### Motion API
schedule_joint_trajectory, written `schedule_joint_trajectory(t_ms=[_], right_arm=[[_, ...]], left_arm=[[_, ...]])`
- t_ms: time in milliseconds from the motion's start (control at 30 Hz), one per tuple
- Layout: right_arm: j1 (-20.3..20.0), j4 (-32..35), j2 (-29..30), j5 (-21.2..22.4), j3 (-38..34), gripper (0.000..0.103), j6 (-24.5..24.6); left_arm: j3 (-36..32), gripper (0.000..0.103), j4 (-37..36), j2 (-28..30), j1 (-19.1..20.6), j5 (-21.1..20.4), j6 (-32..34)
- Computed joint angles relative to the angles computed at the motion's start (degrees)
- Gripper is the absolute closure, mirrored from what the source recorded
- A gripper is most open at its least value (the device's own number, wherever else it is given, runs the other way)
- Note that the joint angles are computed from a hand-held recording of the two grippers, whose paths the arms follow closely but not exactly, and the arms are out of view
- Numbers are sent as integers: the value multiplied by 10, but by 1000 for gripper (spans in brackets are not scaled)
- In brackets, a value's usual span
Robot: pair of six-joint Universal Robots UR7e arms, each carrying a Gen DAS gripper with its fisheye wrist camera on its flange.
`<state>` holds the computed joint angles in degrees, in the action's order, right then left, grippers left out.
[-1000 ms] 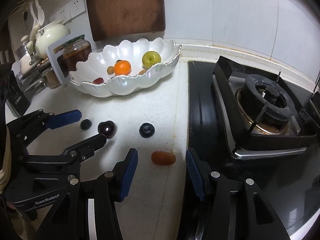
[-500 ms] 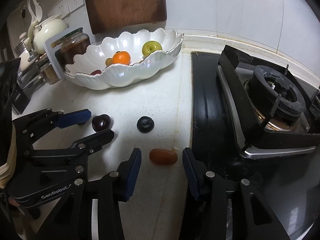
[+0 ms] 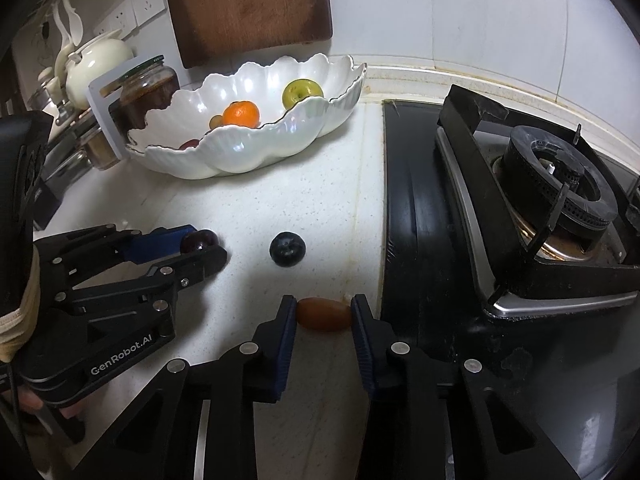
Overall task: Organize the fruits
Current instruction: 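Grasp the dark plum with the left tool while the right tool grasps the red date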
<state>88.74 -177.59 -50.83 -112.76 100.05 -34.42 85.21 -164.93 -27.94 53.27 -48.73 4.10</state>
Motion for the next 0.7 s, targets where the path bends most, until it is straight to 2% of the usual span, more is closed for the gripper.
schedule_joint_trajectory(t_ms=[700], right_arm=[[11, -21, -45, 34, 36, 74, -10]], left_arm=[[66, 74, -52, -44, -41, 29, -44]])
